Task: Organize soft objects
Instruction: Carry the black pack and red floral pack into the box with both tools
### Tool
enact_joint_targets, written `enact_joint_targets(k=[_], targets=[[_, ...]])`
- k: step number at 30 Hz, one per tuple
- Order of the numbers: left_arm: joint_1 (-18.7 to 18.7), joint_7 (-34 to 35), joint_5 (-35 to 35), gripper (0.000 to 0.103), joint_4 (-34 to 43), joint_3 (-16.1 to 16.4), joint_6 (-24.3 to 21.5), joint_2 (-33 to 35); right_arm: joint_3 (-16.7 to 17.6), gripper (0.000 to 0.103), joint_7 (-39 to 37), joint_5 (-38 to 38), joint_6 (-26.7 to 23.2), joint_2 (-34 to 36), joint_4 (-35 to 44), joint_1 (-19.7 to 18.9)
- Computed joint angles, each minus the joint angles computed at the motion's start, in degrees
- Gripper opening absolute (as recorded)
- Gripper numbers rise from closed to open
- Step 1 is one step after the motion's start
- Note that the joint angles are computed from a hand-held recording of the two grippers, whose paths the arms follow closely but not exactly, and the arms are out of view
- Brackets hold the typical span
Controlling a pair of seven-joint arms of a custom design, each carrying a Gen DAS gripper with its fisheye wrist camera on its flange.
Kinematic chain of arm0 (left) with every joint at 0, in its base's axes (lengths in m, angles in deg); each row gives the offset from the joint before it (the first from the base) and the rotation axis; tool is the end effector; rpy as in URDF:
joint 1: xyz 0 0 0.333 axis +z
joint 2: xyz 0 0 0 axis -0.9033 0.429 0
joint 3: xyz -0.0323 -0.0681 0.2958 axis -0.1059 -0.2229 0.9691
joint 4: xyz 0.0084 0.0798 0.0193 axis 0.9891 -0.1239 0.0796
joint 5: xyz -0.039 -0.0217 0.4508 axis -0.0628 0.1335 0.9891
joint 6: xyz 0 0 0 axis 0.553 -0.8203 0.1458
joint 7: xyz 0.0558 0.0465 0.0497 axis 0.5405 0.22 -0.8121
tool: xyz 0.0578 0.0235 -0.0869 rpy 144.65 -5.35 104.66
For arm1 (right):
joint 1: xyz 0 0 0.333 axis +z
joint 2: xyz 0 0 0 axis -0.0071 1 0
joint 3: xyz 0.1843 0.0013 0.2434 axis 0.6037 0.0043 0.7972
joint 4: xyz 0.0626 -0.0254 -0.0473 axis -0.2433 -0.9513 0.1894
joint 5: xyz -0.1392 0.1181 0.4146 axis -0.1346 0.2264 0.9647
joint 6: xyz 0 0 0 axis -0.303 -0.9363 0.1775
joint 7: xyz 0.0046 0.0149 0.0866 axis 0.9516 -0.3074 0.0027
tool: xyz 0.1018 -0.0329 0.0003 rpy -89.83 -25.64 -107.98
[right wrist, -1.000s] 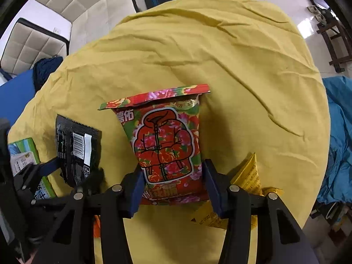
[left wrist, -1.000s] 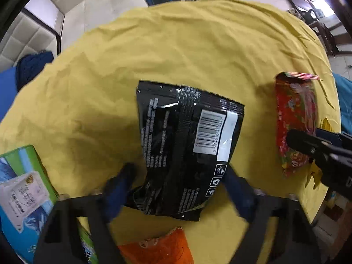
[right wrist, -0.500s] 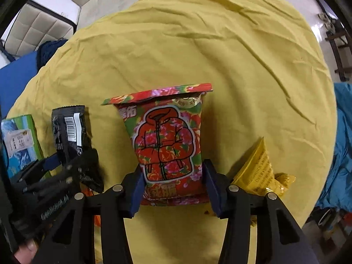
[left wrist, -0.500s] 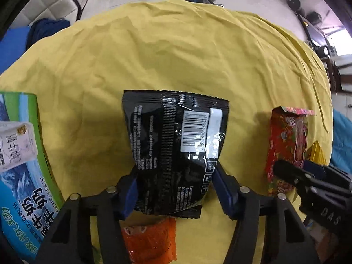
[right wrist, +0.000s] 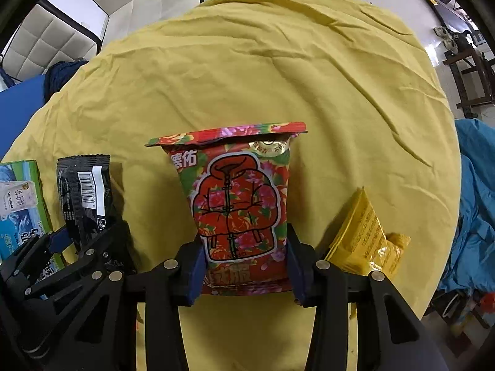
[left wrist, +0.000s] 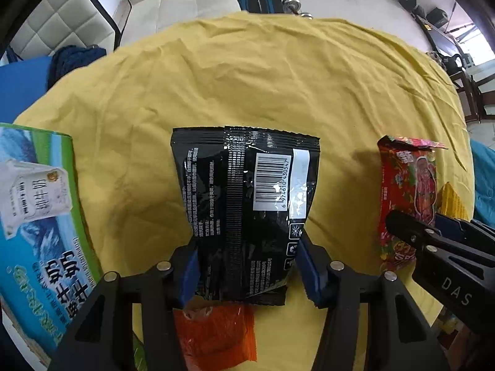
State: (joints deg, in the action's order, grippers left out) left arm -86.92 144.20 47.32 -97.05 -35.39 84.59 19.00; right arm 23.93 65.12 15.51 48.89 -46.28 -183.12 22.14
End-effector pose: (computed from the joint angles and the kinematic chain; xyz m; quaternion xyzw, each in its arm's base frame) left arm 0.4762 -0.3844 0.3534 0.5295 -0.8479 -0.0056 0.0253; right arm 0.4601 0.2531 0.3349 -0.5072 0.8586 0.0739 0.0091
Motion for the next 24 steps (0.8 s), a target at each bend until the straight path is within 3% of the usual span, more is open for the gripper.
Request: enact_joint_targets(k=[14,24], targets=[[-0.04,3.22,-5.34,0.052,-5.22,-0.75,3.05,-13.20,1.80,0.046,7.02,-4.21,-1.77,-10.82,-2.98,2.70],[2.28,10.44,-12.60,0.052,-5.78,1.54,2.83,-18.97,3.67,0.046,12.54,-6.68,-4.76,-17.08,-1.01,5.69]])
